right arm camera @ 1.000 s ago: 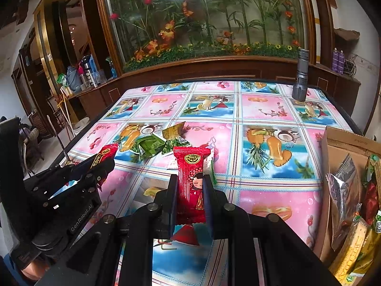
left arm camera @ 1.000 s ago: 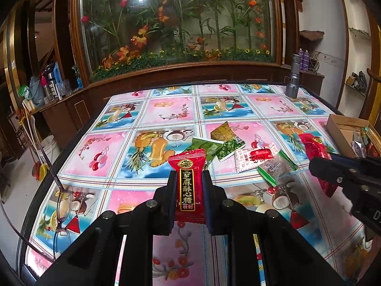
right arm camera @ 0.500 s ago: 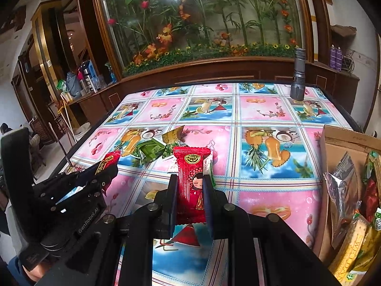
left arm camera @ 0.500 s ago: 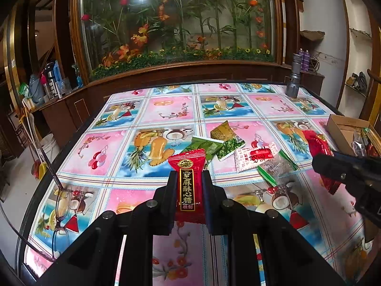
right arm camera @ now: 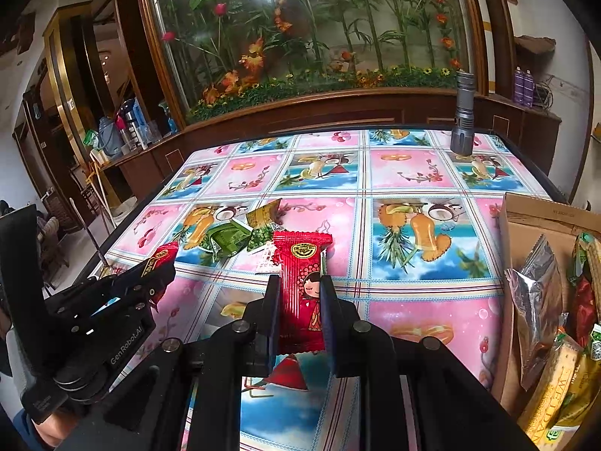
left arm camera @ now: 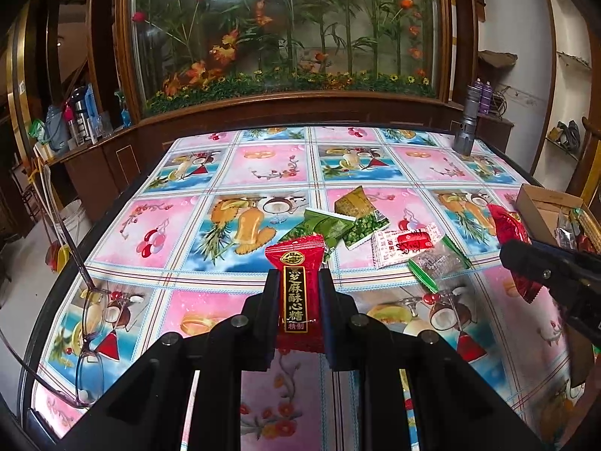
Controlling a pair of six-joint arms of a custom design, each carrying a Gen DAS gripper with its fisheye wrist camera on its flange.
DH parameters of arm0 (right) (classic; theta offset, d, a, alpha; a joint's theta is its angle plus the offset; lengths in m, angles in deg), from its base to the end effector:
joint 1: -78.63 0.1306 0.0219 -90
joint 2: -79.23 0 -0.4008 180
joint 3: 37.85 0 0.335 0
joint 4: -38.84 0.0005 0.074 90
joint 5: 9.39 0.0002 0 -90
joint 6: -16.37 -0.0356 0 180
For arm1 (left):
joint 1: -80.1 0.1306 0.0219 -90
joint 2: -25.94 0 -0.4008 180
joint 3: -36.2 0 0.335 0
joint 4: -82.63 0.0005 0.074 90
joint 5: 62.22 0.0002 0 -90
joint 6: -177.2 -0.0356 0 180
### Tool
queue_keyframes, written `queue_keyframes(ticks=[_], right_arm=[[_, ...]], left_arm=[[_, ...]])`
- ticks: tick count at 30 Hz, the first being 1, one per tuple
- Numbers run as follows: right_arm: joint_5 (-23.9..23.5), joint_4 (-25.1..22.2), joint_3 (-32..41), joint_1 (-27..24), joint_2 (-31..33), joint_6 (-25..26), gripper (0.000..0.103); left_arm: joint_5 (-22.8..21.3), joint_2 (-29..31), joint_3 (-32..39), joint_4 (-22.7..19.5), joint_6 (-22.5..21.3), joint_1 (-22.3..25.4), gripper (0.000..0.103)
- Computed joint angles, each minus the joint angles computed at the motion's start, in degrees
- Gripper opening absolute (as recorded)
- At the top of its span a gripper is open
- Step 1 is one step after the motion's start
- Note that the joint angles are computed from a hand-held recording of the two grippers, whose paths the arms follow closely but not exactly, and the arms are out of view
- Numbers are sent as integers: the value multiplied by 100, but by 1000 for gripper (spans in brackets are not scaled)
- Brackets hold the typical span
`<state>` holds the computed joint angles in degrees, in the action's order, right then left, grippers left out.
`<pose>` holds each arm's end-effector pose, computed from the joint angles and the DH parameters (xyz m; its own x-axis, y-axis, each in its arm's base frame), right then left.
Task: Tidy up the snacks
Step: 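Hold both red candy packets lifted above the table with both tools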
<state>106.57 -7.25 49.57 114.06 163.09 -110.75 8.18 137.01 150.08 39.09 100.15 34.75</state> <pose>0.3282 0.2138 0.4781 -0.5951 0.2425 -0.7662 0.1264 0.9698 0.2088 0.4171 -0.4060 0.4507 -0.5570 0.2635 -0.7876 0.3763 0.9255 0.0435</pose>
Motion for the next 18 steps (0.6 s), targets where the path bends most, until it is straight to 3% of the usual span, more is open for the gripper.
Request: queue_keyframes(ticks=[18], right_arm=[[-44, 0, -27, -65, -41, -63, 21]], left_arm=[[-8, -9, 12, -26, -17, -33, 19]])
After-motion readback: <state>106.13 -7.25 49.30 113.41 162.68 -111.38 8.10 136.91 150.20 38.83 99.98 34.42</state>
